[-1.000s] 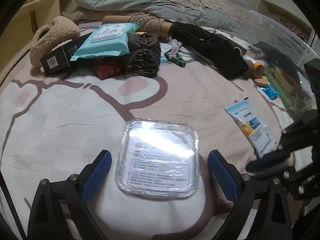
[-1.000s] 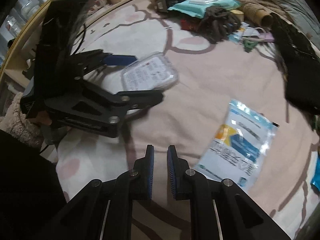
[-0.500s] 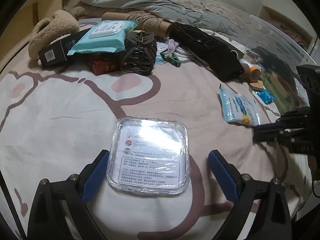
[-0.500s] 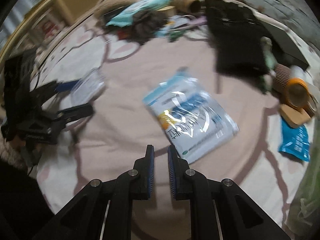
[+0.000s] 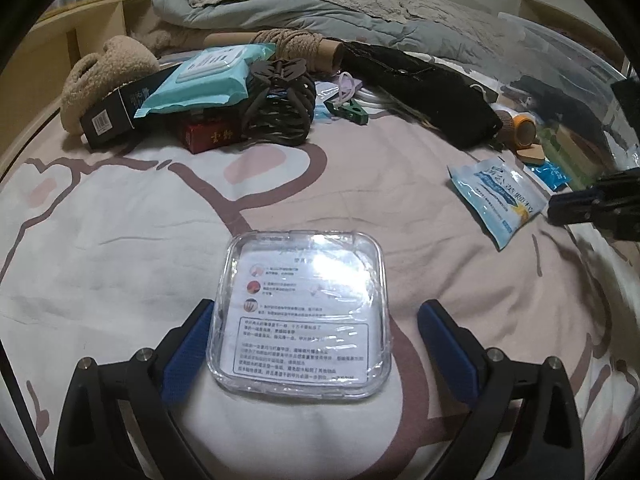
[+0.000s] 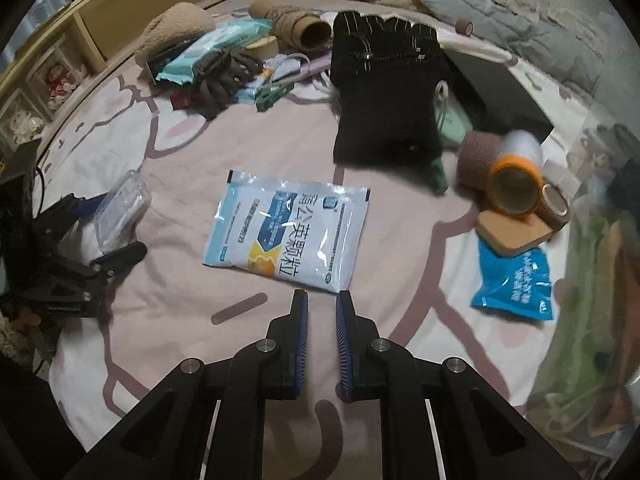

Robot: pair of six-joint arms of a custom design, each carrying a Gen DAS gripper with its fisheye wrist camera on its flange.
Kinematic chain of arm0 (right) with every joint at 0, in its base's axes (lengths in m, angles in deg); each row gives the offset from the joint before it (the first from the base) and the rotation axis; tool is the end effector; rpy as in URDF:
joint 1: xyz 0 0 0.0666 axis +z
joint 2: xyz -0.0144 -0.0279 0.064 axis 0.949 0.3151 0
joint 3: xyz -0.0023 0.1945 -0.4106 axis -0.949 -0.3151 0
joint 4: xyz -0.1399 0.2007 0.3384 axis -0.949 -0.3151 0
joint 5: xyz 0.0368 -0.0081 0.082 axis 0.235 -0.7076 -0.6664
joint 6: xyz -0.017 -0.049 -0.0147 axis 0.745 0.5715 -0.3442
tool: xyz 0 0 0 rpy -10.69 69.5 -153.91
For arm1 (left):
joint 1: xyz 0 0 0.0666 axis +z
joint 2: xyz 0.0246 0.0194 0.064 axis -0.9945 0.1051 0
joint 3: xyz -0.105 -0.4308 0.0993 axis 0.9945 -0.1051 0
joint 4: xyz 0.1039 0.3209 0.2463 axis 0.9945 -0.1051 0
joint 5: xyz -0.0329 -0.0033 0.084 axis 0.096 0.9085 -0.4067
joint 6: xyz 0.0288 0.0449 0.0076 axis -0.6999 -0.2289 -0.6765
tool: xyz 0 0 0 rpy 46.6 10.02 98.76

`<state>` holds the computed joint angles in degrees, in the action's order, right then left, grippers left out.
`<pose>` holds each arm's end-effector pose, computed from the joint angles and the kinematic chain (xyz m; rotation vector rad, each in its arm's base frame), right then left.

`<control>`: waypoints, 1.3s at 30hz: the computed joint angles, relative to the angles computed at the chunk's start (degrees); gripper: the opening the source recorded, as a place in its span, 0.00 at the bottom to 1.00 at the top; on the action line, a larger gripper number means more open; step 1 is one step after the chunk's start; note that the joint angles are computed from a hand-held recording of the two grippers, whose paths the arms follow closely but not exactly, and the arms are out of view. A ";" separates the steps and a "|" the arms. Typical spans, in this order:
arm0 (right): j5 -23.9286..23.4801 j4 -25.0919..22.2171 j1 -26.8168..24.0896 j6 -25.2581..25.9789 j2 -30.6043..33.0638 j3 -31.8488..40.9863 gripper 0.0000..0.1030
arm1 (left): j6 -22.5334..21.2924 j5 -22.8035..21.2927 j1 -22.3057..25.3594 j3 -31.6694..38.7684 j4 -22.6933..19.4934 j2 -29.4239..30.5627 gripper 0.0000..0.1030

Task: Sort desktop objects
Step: 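Close the left tool on the clear case while the right tool closes on the printed sachet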

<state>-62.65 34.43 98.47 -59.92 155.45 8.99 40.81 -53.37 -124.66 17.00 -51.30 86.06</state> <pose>0.4022 0.2031 0.3302 -0.3692 2.6775 0.2076 0.3848 -0.3225 0.2670 0.3517 2.4803 -0.2025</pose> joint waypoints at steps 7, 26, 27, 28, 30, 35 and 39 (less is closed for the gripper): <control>-1.51 9.28 0.18 -4.41 -2.15 -3.03 0.63 | 0.01 -1.30 -0.28 -0.44 1.68 0.11 0.97; 2.51 6.37 1.82 -10.34 6.79 3.25 1.00 | -0.39 -3.01 -0.70 -0.62 2.81 0.36 0.97; 1.95 6.20 1.79 -10.75 7.07 3.38 1.00 | -0.37 -2.95 -0.68 -0.65 2.87 0.34 0.97; 1.54 6.04 1.80 -11.12 7.35 3.52 1.00 | -0.38 -2.90 -0.66 -0.67 2.94 0.34 0.97; 1.97 5.68 2.20 -10.90 7.75 3.98 1.00 | -0.36 -2.86 -0.65 -0.69 2.97 0.34 0.97; 4.30 4.00 3.67 -8.63 9.01 5.87 1.00 | -0.29 -2.55 -0.57 -0.87 3.19 0.20 0.97; 6.71 2.31 4.52 -7.24 10.43 7.09 1.00 | -0.28 -2.56 -0.55 -0.91 3.22 0.19 0.97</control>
